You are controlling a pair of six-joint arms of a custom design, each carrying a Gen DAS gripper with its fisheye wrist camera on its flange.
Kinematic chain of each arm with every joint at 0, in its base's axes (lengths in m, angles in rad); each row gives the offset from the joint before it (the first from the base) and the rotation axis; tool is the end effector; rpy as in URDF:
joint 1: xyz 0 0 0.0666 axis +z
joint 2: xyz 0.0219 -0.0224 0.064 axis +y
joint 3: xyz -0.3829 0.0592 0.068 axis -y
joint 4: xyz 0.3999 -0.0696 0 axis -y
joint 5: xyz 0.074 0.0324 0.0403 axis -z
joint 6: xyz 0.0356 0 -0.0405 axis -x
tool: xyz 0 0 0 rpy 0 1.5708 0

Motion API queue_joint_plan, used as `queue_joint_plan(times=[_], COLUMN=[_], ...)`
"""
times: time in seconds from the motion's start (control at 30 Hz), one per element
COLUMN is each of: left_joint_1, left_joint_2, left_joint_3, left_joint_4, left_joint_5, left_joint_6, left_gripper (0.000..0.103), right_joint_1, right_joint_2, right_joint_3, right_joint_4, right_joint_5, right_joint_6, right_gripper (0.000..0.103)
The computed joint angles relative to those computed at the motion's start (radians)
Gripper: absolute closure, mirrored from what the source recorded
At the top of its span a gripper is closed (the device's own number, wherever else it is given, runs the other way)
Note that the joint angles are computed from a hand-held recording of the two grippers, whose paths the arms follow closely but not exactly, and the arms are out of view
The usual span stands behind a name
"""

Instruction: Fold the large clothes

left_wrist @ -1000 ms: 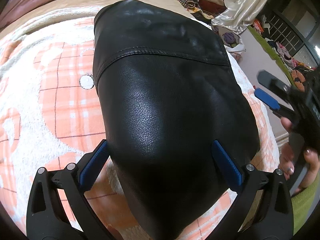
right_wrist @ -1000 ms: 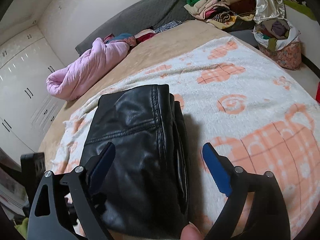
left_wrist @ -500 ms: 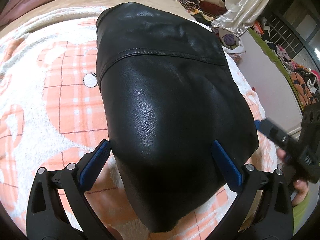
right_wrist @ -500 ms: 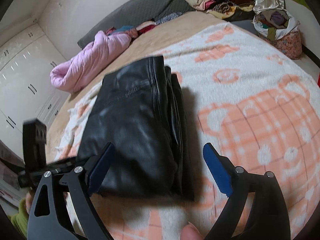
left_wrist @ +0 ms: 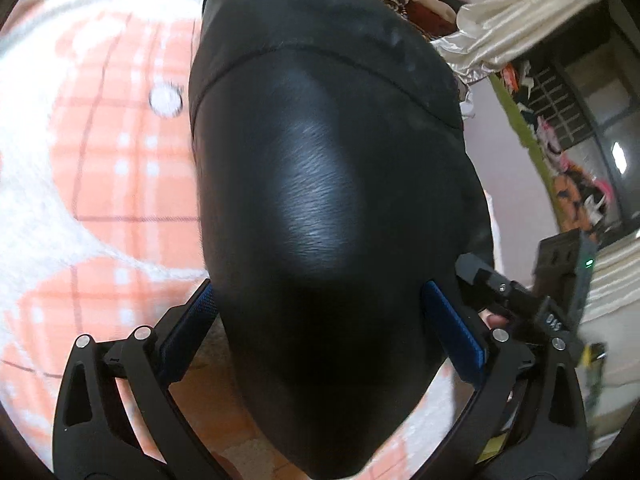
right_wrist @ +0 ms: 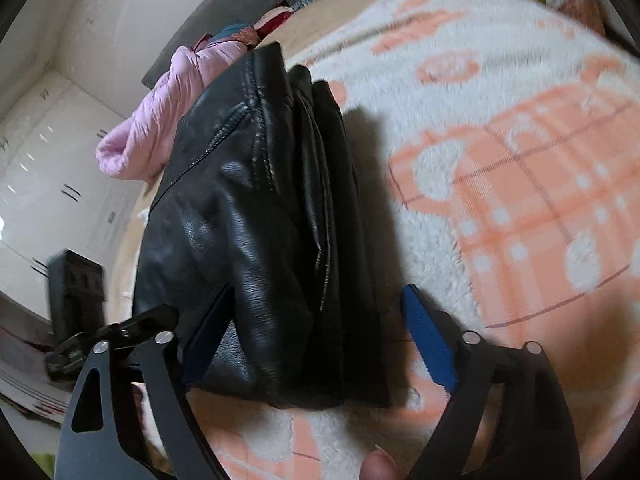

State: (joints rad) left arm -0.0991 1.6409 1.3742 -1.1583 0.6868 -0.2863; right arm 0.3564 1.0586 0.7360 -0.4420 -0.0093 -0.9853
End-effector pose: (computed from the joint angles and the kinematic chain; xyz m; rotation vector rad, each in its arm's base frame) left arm 0.5121 -0.0740 0.3019 0.6029 2.7114 -0.9695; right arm 0.3297 0.1227 0.2949 0.7489 2.3182 0.6547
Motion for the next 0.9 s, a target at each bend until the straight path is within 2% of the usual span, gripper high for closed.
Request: queue_joint_plan(times=[0.1, 0.13, 0.2, 0.27, 0.33, 0.43, 0.7, 0.9], left_joint_1=[0.003, 0.002, -0.007, -0.016, -0.024, -0.023, 0.006, 0.027], left_joint_2=[0.016, 0.015, 0.012, 0.005, 0.003, -0.01, -0.021, -0.041], left_joint_3=[0.007, 0.006, 0.005, 0.004, 0.013, 0.007, 0.0, -0.026], left_joint_4=[-0.017, -0.016, -0.011, -0.007, -0.017, -0.02, -0.057, -0.065], left_joint_5=[0.02, 0.019, 0.004, -0.02, -0.04, -0.064, -0.068, -0.07], left_joint_6=[0.0, -0.001, -0.004, -0.018, -0.042, -0.094, -0.199, -0.253], left_gripper=[0.008, 0.008, 0.008, 0.008, 0.008, 0.01, 0.01, 0.01], right_joint_1=[-0.008, -0.003, 0.007, 0.015, 0.041, 0.086, 0.157, 0.227], right_joint_2=[-0.007, -0.007, -0.004, -0.008, -0.015, -0.02, -0.05, -0.072], right_joint_3=[-0.018, -0.018, -0.011, -0.013, -0.007, 0.003, -0.019, -0.028], right_joint_4=[0.044, 0.048, 0.037, 0.044, 0.029, 0.0, -0.008, -0.035], right_joint_5=[-0.039, -0.036, -0.017, -0.013, 0.031, 0.101, 0.178, 0.268], right_joint_6=[-0.002, 0.005, 0.016, 0.012, 0.02, -0.012, -0.086, -0.153], right_gripper=[0.038, 0.039, 0.041, 0.052, 0.057, 0.058, 0.06, 0.06])
